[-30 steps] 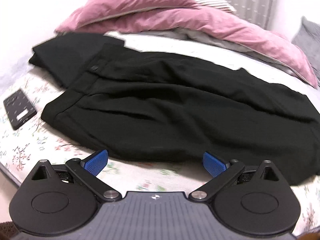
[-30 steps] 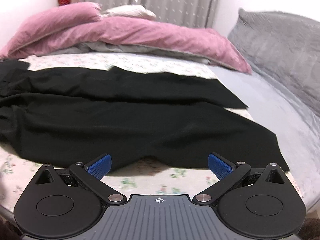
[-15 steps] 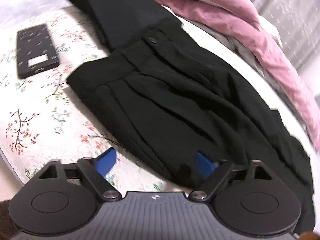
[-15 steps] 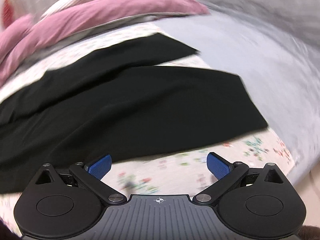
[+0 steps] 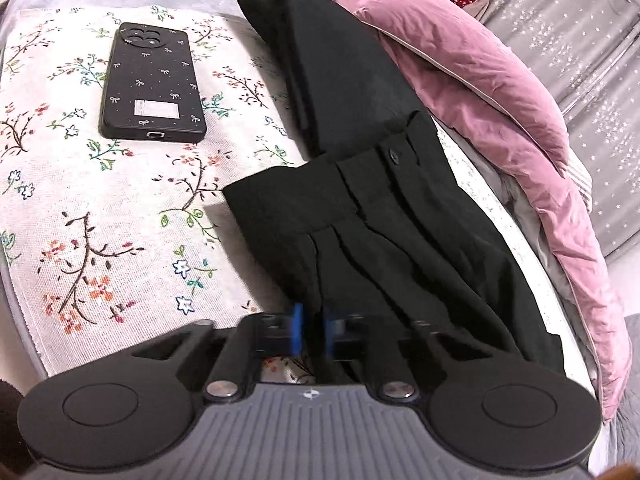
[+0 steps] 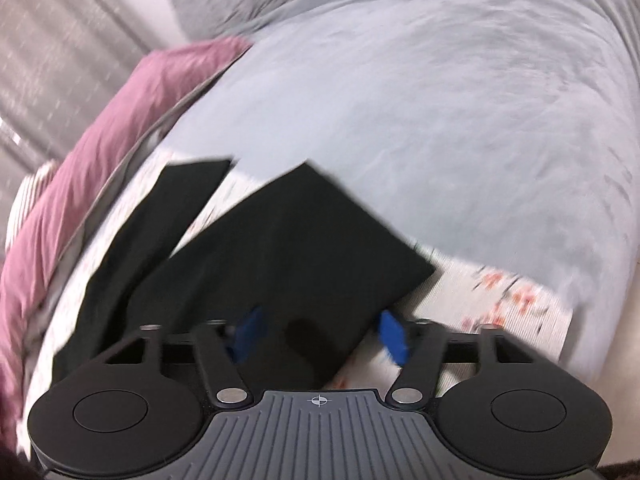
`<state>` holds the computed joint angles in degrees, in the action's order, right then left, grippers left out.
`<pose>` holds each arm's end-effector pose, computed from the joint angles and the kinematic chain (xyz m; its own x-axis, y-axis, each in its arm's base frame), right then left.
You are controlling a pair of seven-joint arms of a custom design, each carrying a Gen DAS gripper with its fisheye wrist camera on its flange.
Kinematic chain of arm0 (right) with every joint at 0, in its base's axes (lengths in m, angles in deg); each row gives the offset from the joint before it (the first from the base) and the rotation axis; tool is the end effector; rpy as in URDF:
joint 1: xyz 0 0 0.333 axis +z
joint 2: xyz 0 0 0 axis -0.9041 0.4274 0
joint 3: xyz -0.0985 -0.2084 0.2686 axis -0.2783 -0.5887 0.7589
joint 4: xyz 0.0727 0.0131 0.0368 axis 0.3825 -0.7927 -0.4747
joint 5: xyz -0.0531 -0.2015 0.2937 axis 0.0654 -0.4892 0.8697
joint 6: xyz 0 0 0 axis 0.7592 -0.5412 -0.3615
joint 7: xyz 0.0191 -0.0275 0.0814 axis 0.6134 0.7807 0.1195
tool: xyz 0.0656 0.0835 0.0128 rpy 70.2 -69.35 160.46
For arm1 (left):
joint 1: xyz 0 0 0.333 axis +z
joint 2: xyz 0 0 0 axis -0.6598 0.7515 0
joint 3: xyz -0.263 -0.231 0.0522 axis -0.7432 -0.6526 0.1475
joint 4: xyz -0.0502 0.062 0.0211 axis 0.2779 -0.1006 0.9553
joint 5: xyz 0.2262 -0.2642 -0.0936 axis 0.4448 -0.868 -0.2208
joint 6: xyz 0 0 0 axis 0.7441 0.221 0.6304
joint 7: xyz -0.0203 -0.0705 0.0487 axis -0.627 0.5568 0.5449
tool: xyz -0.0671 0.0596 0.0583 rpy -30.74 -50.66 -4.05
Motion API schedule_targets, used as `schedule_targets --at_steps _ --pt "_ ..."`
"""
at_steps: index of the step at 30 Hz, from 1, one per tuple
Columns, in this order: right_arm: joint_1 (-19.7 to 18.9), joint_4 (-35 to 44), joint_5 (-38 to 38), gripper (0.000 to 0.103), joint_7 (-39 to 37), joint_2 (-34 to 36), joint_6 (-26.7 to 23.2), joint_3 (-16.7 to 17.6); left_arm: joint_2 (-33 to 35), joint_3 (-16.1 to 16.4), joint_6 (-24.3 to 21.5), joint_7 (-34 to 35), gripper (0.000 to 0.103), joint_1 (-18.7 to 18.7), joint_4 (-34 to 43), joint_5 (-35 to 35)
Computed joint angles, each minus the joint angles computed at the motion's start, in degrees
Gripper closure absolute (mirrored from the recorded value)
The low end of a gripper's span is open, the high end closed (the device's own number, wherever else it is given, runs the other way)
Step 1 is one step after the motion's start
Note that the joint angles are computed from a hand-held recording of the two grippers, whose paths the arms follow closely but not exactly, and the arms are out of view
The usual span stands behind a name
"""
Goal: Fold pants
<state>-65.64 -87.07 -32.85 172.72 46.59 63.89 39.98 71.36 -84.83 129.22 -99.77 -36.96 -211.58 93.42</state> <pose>0.5921 -0.0777 0.5472 -0.6709 -0.7122 -0.2066 -0.6122 0.6891 -0.3878 0.4758 -0.0833 0.5173 0.7101 -0.4823 0.5131 -0.1865 -0.8314 -0.5234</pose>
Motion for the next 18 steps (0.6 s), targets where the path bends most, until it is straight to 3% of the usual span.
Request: schedule_targets --at_steps 1,2,4,7,12,18 --pt "-0.1 0.3 -0.5 0.081 0.4 0.4 -0.3 -0.2 -0.2 -0.1 -1.2 1.4 0.086 -0.4 0.2 -0.9" --pt "-0.3 0.8 -0.6 0.101 0.3 0.7 -1.0 -0.5 -0.4 -0.2 -3.1 3.2 0.086 -0.8 0.7 -2.0" --pt "-1.0 1.7 0.3 0.103 -0.1 0.9 -2.0 -0.8 -1.3 -0.9 -6.4 5.0 0.087 -1.1 1.6 -1.4" --pt "-0.8 3.2 -4.2 0.103 -1.9 0.0 -3.9 -1.0 -2.9 -1.9 -13.3 8.9 0.087 -2.0 3.5 -0.4" --pt "-1.4 7.9 -5.0 0.103 -9.6 0.0 -10.6 -0.5 -6.4 -1.1 -15.2 13.8 0.087 -2.9 2.0 -4.7" --pt "-1.1 7.0 -9.9 0.103 -12.6 -1.9 -15.3 -0.3 -8.8 -1.3 -18.6 16.9 0.086 -3.6 -0.8 -10.6"
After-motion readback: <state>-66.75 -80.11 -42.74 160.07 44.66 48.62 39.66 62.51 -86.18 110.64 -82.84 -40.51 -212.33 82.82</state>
